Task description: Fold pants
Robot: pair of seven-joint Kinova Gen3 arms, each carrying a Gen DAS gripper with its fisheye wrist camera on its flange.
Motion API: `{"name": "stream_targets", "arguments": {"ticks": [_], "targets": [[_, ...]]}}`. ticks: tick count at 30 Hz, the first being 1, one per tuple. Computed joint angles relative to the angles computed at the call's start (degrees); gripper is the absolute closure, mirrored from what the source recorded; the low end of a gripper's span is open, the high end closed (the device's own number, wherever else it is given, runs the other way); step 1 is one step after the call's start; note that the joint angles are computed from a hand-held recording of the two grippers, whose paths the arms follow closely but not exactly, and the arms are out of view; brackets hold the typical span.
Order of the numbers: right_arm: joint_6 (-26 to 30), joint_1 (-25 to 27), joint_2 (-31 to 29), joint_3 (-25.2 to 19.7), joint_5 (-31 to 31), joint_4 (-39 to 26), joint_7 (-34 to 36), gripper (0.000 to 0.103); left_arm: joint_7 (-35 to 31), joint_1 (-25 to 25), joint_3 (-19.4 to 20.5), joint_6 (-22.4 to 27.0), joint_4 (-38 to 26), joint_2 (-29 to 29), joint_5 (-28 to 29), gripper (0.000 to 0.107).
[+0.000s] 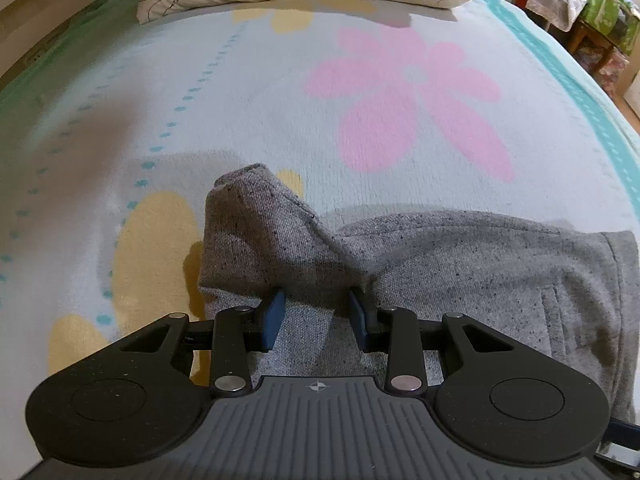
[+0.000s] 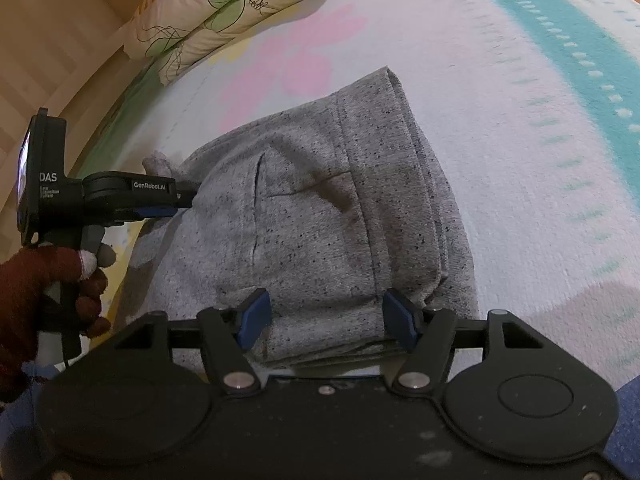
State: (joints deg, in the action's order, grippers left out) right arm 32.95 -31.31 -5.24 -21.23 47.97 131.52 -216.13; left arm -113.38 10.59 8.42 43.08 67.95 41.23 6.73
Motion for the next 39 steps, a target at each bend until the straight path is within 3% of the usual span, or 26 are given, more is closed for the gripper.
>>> {"name": "stream_targets", "arguments": {"ticks": [6,9,11,13,17,23,25,27,29,31,32,33,35,37,39], "targets": [[0.6,-0.4,0.3,-0.1,0.3,-0.2,-0.6,0.035,-4.9,-3.0,2.3,1.8,-0.2,0.0,2.0,0.069],[1.2,-0.8,0.5,-0.1,0.2,-0.4,-0.7,0.035,-9.8,-6.0,4.0,-0.1,4.6,-2.5,4.4,0.060],[1.7,-1.1,0.8,-0.1,0.2,-0.8,-0.7,0.035,-13.7,-8.7,5.5,0.7,7.0,-3.8,6.7,0.043],[1.9,-1.4,1.0,0.2,0.0,-1.0,-0.2,0.035,-17.7,-10.9,6.3,0.5,10.4,-5.5,8.7,0.037],[2.7,-2.0,1.5,0.4,-0.4,-1.7,0.5,0.035,-25.0,-14.5,6.9,-3.9,19.2,-9.5,13.1,0.035],[5.1,-3.6,2.4,0.6,-0.8,-3.2,0.7,0.035,-23.7,-18.1,5.3,0.2,20.9,-9.3,20.5,0.030],[6.7,-7.4,2.7,3.6,-1.0,-4.0,1.2,0.035,-22.5,-18.7,4.7,1.4,20.4,-8.3,22.2,0.025],[10.9,-10.3,3.1,4.4,-1.2,-5.5,1.4,0.035,-23.1,-19.4,4.9,1.8,20.1,-7.7,23.4,0.025],[15.5,-9.2,3.4,1.5,-1.4,-7.4,1.9,0.034,-24.1,-19.3,4.9,1.0,20.5,-7.7,23.6,0.023],[20.2,-7.2,3.3,-3.0,0.7,-8.6,1.0,0.031,-25.1,-19.4,5.1,0.0,21.6,-8.1,24.1,0.021],[22.5,-7.4,3.5,-3.7,1.6,-9.3,1.4,0.025,-25.5,-19.4,5.1,-0.3,21.9,-8.1,24.4,0.019],[24.8,-8.2,3.9,-3.3,2.4,-10.1,2.7,0.011,-25.6,-19.3,5.1,-0.7,22.0,-8.1,24.5,0.018],[27.5,-9.6,4.9,-0.9,2.3,-11.5,7.3,0.002,-25.6,-19.1,5.0,-1.2,22.3,-8.2,24.6,0.015],[26.5,-9.9,5.6,2.7,0.5,-12.3,11.9,0.002,-25.6,-19.0,4.9,-1.3,22.6,-8.5,24.6,0.013],[22.3,-5.8,6.7,3.6,-2.8,-12.6,16.6,0.002,-25.4,-18.9,4.8,-1.2,22.5,-8.5,24.6,0.012]]}}
